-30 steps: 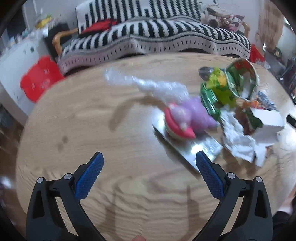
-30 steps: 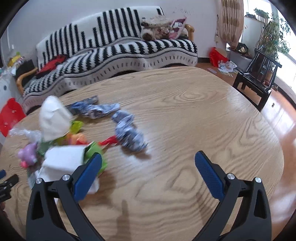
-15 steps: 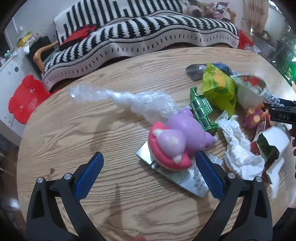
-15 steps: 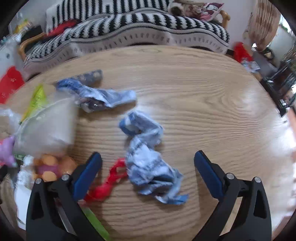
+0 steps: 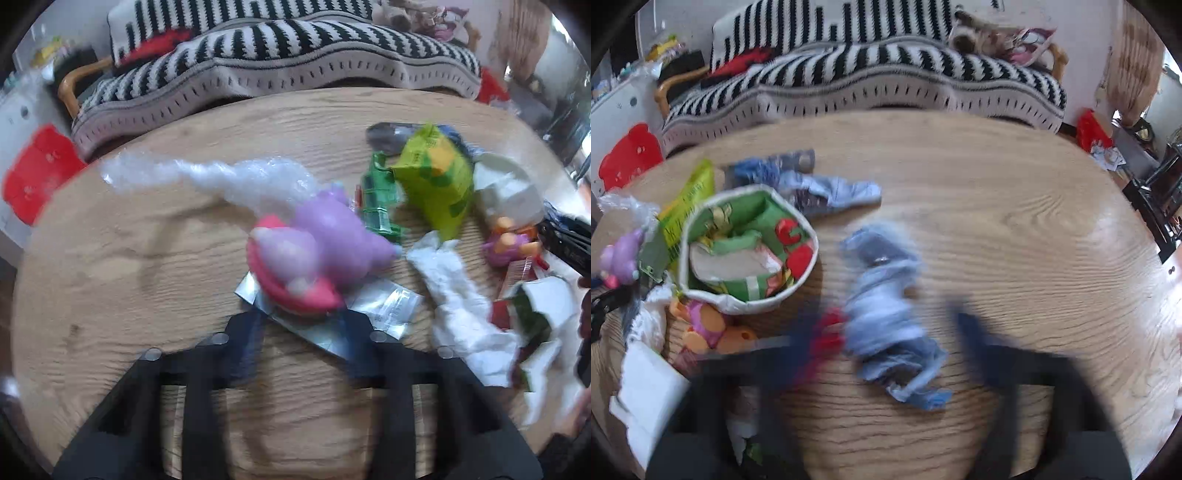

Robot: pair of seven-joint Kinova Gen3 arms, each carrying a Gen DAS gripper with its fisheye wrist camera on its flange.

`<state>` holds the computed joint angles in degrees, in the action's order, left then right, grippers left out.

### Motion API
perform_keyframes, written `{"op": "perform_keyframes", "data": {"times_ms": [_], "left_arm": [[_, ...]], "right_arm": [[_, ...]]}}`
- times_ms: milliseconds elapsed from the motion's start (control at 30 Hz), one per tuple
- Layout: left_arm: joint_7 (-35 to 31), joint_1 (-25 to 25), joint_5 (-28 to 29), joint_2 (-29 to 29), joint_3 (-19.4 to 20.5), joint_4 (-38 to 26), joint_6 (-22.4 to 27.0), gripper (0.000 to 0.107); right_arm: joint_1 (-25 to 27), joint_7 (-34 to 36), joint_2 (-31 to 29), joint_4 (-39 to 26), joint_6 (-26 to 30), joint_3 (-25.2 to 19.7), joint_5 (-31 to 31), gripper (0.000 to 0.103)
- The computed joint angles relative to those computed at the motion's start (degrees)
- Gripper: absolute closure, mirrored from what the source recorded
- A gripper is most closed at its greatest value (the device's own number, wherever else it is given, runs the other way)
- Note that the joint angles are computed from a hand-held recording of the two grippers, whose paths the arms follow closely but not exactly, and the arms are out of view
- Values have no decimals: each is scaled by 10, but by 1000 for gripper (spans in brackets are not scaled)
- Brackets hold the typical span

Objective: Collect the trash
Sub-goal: 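Grasp the pink-purple toy with the left gripper while the right grasps crumpled foil paper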

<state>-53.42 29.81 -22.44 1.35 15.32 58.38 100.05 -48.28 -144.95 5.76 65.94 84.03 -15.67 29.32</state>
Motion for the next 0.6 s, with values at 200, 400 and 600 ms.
{"op": "perform_keyframes", "data": {"times_ms": [200, 400, 600], "left_arm": [[19, -29, 61, -45, -11, 30, -61, 82], [18, -63, 44, -95, 26, 54, -103, 82], [59, -93, -3, -107, 100, 23, -60, 84]], "right_arm": [[12, -61, -44, 60, -25, -20, 15, 69], [1, -107, -53, 44, 31, -61, 70, 69], [-51, -168, -59, 11, 98, -99, 147, 69]]}}
